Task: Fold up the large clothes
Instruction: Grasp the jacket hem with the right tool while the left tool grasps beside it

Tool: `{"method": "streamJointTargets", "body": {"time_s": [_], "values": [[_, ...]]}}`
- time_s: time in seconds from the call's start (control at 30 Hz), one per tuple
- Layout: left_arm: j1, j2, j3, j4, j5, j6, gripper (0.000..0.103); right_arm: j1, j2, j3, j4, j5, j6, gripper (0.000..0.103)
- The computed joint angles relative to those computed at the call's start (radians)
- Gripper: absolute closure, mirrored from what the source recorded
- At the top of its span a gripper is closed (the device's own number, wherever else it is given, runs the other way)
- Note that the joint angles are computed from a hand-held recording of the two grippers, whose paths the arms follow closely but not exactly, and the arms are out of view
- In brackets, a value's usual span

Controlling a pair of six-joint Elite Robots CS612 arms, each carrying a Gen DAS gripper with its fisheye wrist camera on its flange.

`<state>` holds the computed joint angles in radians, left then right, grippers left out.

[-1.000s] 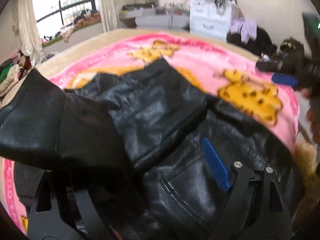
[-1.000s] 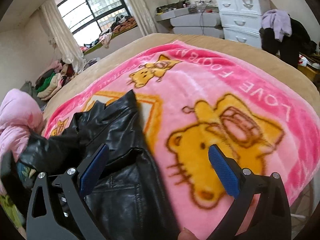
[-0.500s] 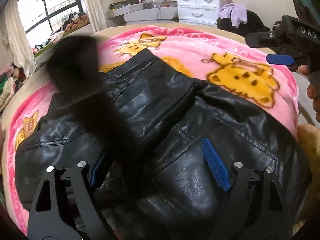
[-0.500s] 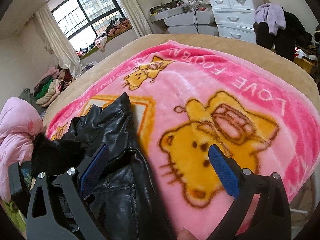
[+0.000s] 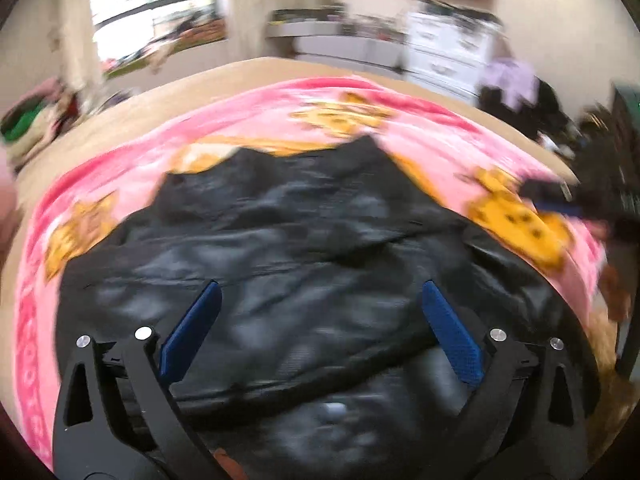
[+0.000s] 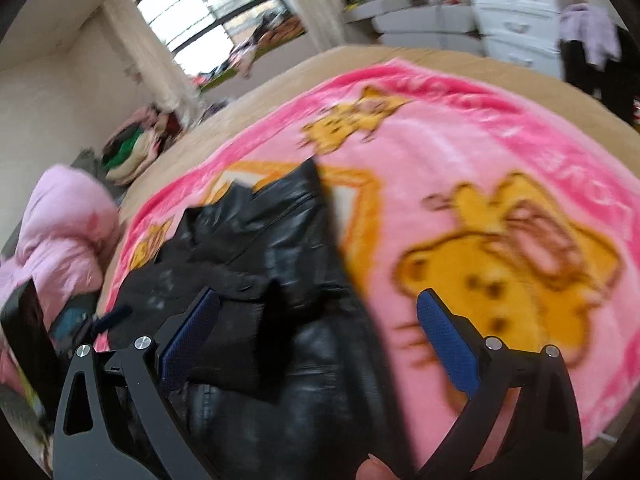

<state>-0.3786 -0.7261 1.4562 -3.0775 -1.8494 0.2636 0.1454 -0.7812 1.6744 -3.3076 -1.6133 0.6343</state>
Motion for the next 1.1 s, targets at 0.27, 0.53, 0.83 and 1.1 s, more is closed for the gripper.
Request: {"method": "streamJointTargets", "body": {"time_s": [0.27, 0.53, 0.83, 1.1], "values": [[0.092, 0.043, -0.111, -0.003, 0.02, -0.284, 0.009, 0.005, 0.079, -0.163, 0.15, 0.137, -0.037, 0.012], [0.164, 0.076, -0.172, 0.014, 0.052, -0.618, 0.01, 0.016, 0.113, -0.209, 0.129, 0.096, -0.064, 0.055], [0.177, 0.116, -0.22, 0.032, -0.021, -0.694, 0.068, 0.055, 0.085, -0.224, 0.014, -0.069, -0.389, 0.061], [0.141, 0.141, -0.259, 0.205, -0.005, -0.604, 0.081, 0.042, 0.081, -0.22, 0.026, -0.094, -0.403, 0.062]]}}
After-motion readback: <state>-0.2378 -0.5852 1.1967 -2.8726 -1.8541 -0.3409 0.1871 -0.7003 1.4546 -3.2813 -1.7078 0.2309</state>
